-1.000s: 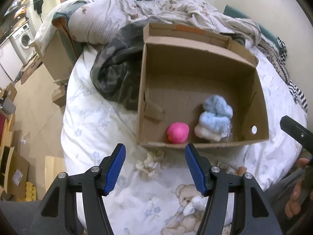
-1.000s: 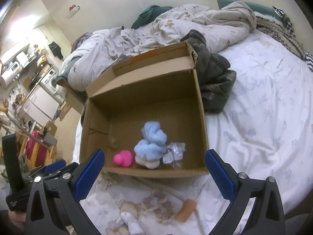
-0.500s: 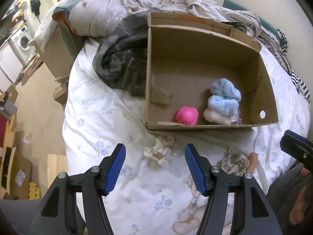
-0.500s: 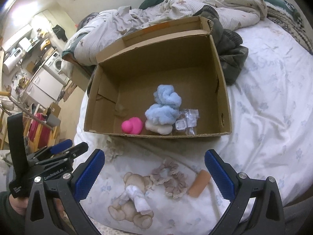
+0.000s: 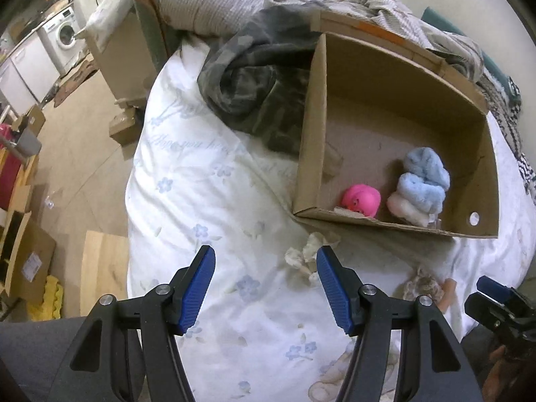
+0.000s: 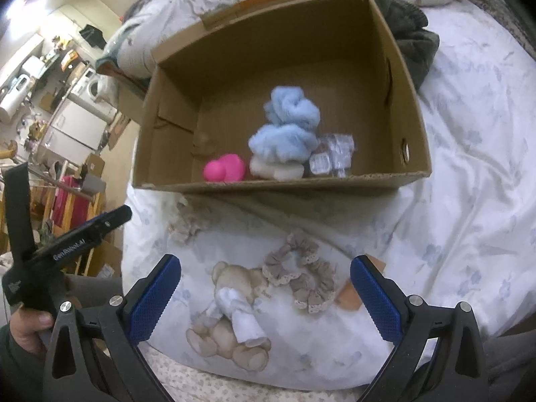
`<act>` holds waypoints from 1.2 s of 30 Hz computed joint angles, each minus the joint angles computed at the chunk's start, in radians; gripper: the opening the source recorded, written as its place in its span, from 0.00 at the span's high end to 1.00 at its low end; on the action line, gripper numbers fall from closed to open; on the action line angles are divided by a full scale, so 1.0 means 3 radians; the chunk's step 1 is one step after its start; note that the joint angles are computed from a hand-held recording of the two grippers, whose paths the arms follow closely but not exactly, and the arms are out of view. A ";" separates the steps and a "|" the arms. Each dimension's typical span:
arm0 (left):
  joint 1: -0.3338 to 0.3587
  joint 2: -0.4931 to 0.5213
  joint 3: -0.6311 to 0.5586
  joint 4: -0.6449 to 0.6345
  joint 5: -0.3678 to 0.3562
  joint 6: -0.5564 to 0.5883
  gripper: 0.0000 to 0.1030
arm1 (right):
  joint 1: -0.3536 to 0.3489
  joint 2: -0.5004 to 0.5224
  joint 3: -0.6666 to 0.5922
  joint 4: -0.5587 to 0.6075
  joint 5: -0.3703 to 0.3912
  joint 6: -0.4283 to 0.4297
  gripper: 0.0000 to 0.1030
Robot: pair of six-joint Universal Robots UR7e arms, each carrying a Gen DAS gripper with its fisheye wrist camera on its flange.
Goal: Organize soft objects
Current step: 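Lower the left tool onto the white fabric flower and grasp it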
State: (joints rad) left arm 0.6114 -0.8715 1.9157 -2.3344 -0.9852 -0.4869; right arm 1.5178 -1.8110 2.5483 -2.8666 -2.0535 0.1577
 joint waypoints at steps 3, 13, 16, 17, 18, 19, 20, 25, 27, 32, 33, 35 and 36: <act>0.0016 0.0012 -0.0008 0.0002 -0.0023 -0.0002 0.42 | -0.0047 -0.0004 0.0002 0.0026 0.0087 -0.0009 0.00; 0.0098 0.0185 -0.0129 0.0071 -0.0276 -0.0026 0.42 | -0.0227 -0.0156 0.0004 0.0177 0.0207 0.0118 0.00; 0.0113 0.0344 -0.0235 0.0105 -0.0400 0.0030 0.42 | -0.0310 -0.0245 0.0013 0.0216 0.0289 0.0127 0.00; 0.0120 0.0406 -0.0279 0.0123 -0.0434 0.0051 0.42 | -0.0341 -0.0274 0.0016 0.0234 0.0316 0.0128 0.00; 0.0125 0.0457 -0.0316 0.0141 -0.0450 0.0064 0.42 | -0.0377 -0.0306 0.0024 0.0248 0.0346 0.0127 0.00; 0.0133 0.0523 -0.0367 0.0183 -0.0458 0.0077 0.42 | -0.0413 -0.0338 0.0035 0.0265 0.0374 0.0130 0.00; 0.0138 0.0572 -0.0404 0.0214 -0.0459 0.0079 0.44 | -0.0452 -0.0374 0.0043 0.0291 0.0404 0.0134 0.00; 0.0185 0.0716 -0.0551 0.0397 -0.0542 0.0058 0.73 | -0.0634 -0.0536 0.0084 0.0397 0.0532 0.0135 0.00; 0.0163 0.0715 -0.0551 0.0407 -0.0520 0.0057 0.83 | -0.0730 -0.0616 0.0105 0.0431 0.0615 0.0144 0.00; 0.0090 0.0581 -0.0454 0.0369 -0.0575 0.0081 0.89 | -0.0937 -0.0724 0.0127 0.0458 0.0800 0.0225 0.00; 0.0074 0.0538 -0.0417 0.0338 -0.0618 0.0091 0.89 | -0.0948 -0.0720 0.0126 0.0459 0.0791 0.0242 0.00; 0.0043 0.0475 -0.0359 0.0290 -0.0659 0.0099 0.89 | -0.0929 -0.0668 0.0118 0.0444 0.0718 0.0292 0.00; 0.0030 0.0427 -0.0321 0.0265 -0.0675 0.0107 0.89 | -0.0931 -0.0655 0.0127 0.0420 0.0698 0.0306 0.05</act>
State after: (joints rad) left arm 0.6204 -0.7433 1.8195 -2.2548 -1.1879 -0.4548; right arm 1.2383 -2.0076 2.5862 -2.7406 -1.8441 0.2496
